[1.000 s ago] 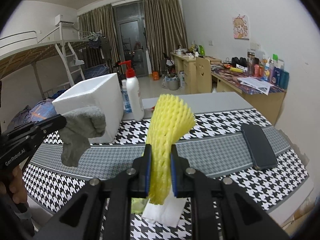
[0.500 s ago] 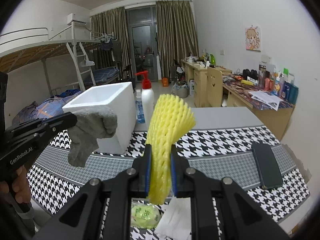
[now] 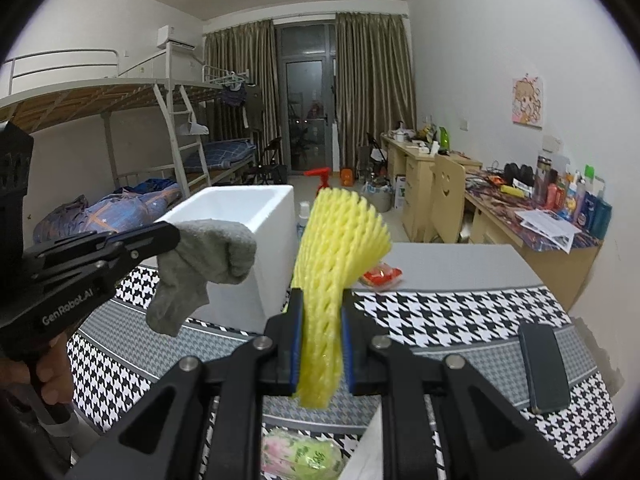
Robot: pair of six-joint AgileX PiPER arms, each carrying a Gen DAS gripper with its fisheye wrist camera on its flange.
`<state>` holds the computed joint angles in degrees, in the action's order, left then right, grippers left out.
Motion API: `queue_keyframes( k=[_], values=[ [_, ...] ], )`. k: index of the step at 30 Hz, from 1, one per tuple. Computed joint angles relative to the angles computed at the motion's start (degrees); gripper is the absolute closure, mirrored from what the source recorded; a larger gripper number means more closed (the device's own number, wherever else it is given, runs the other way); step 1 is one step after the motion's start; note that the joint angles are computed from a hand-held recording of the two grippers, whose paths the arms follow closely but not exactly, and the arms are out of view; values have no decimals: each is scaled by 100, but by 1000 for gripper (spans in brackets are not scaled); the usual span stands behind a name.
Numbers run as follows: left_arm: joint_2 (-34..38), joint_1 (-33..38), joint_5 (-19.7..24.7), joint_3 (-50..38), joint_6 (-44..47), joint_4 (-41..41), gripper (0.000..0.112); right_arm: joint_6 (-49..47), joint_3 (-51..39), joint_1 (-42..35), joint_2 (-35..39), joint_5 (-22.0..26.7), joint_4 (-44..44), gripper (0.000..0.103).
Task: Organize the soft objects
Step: 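Carry the grey cloth in the left gripper while the right gripper carries the sponge toward the foam box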
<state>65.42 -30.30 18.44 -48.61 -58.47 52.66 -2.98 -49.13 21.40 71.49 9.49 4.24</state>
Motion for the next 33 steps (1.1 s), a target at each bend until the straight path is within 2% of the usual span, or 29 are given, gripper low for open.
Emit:
queue_keyframes(
  k=[4,7,10,12,15,19,27,33],
  values=[
    [-111,-11,58,34,-455,476,107,897,-195,170,89,15,-956,83],
    [-118,39,85,-14,-509,569,107,1164,-331,253,166,32,-1269,83],
    [-93,50,199,-44,-792,948,107,941,-440,333,222,24,-1112,83],
    [-75,187,112,-87,-581,741,107,599,-511,348,267,57,-774,83],
    [-71,295,157,-121,-563,735,107,1060,-648,449,353,105,-1217,83],
    [-21,429,189,-222,-464,614,107,528,-879,454,496,196,-668,83],
    [88,666,176,-483,-284,509,107,734,-1179,542,673,307,-873,83],
    [260,798,202,-717,-401,667,107,94,-1526,510,890,510,-177,83]
  ],
)
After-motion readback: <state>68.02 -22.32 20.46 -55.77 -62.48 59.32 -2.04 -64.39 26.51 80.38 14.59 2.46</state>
